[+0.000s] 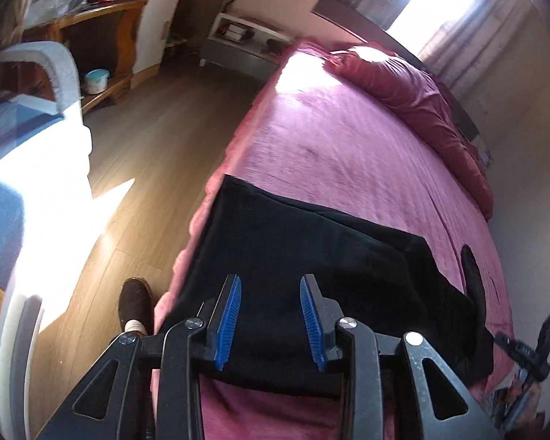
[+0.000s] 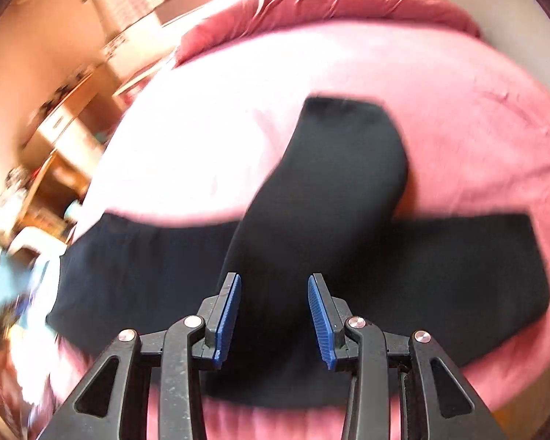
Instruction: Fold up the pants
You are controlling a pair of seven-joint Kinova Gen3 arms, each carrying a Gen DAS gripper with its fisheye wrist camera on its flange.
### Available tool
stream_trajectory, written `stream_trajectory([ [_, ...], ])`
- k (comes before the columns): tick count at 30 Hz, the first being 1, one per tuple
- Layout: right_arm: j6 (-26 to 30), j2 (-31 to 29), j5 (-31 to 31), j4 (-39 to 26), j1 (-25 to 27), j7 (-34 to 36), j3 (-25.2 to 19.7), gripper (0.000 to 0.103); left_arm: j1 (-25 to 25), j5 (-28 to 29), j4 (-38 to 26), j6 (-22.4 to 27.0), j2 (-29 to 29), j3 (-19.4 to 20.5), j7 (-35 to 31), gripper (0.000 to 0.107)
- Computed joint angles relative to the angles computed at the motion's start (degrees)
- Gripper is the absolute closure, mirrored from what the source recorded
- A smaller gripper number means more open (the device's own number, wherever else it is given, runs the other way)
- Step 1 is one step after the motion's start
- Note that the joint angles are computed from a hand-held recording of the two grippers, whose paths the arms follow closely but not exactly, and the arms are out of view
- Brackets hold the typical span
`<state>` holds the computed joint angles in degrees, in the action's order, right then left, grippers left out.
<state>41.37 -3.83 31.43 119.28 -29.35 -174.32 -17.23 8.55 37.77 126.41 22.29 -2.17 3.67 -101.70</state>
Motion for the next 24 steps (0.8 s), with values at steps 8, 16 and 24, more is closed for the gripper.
stream_trajectory([
  [8,4.85,20.36,-4.42,-20.5,2.79,13.07,11.31,0.064,3.39,10.42,-5.41,3.57,9.63,8.72,-15.5,0.073],
  [16,16.15,33.2,-9.82,-34.09,3.41,25.23,15.54,0.07,4.89,8.4,-6.35,4.69,12.58,10.07,-13.2,0.074],
  [24,5.86,21.92,-7.32,-21.4,-0.76,18.21,19.94,0.097,4.7,8.77,-7.05,5.02,13.12,11.21,-13.67,0.073],
])
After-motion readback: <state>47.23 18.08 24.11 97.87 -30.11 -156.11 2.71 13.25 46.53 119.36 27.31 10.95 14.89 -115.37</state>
